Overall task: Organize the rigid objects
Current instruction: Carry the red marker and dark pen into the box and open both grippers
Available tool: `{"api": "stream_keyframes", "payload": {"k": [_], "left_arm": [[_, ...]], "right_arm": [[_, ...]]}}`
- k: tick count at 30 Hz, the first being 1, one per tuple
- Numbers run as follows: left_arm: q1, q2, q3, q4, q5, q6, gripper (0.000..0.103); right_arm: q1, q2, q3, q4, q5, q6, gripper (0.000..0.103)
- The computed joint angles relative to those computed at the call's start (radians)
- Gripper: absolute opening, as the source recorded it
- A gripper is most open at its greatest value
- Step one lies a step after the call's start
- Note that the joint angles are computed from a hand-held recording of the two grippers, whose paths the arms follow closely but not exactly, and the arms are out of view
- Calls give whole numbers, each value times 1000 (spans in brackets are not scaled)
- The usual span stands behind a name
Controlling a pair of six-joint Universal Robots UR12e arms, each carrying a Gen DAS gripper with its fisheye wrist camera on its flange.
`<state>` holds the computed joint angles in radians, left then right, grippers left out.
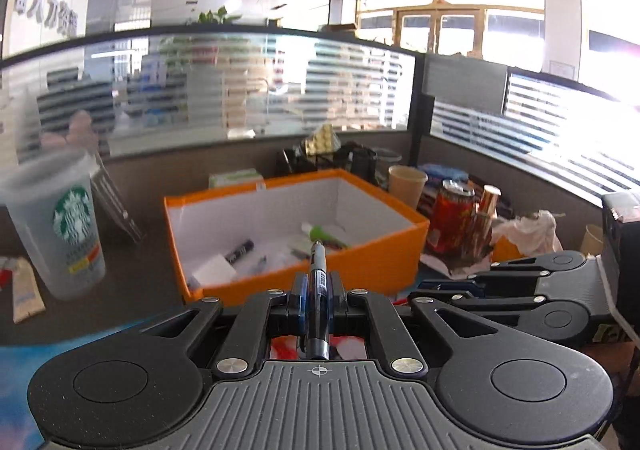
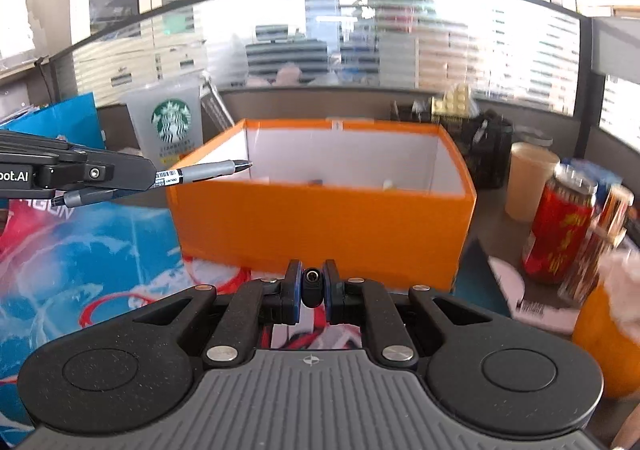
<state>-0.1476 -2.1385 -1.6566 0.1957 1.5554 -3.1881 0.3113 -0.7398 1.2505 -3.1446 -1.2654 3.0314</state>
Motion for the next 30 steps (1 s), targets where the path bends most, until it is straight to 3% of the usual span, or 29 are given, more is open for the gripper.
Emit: {"api": "stream_keyframes", "payload": {"k": [11,30], "left_arm": [[6,-6,55,23,33,33,7],[31,-70,168,-102,17,9,7]], "right_arm": [[3,22,-113,-46,-1,-57,10],[7,115,-311,70,6,-69,10]]}}
